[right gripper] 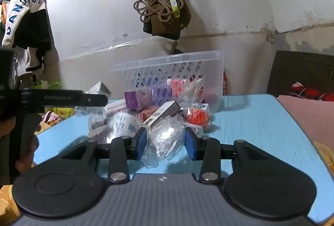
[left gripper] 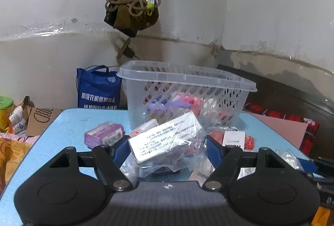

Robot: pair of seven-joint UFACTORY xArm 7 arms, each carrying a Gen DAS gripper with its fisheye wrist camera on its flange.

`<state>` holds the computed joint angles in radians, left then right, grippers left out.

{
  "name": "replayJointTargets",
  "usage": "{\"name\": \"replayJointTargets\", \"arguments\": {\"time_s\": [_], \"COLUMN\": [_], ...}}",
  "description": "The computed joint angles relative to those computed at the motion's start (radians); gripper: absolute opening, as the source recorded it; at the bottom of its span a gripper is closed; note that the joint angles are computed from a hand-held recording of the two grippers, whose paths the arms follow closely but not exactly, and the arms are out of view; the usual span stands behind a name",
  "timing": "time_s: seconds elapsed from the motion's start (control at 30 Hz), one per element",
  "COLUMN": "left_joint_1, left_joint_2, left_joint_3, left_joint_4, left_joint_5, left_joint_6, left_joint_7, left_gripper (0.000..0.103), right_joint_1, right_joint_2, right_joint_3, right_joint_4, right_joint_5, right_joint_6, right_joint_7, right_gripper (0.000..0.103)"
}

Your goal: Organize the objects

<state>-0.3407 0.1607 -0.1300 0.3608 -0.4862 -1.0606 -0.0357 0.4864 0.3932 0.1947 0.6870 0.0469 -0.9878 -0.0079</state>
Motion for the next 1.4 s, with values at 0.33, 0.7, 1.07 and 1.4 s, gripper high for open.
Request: {"name": "replayJointTargets", "arguments": {"time_s": [0.33,0.7,1.07,1.4], "left_joint_1": [0.039,0.134,0.182,0.140], "left_joint_2": [0.002,-0.154,0.056,0.072], "left_joint_3": [0.016,0.048,0.079,0.096], "left_joint_4": [-0.071,0.183,0.519,0.470], "left_joint_5": [0.092,0.225,0.272,0.235], "left_joint_6": [-0.152,0.138,0.522,0.431], "left_joint_7": [-0.052,0.091,0.030,0.112], "left_gripper": [0.078,0.078,0.082,0.100], "right_joint_1": [-0.007,-0.033,0.028,-0.041], "right_joint_2": [0.003,0.019,0.215,0.059], "right_joint_3": [-0.005,-0.013,-0.081,-0.020], "right_joint_4": [0.040,0.426,0.775,0.309], "right_joint_5": [-0.012,-0.095,-0.013,-0.091], "right_joint_6": [0.015,0.225,0.547,0.134], "right_joint_7": [-0.024,-0.035,-0.116,-0.032], "right_gripper": [0.042,0.042,0.093,0.103]}}
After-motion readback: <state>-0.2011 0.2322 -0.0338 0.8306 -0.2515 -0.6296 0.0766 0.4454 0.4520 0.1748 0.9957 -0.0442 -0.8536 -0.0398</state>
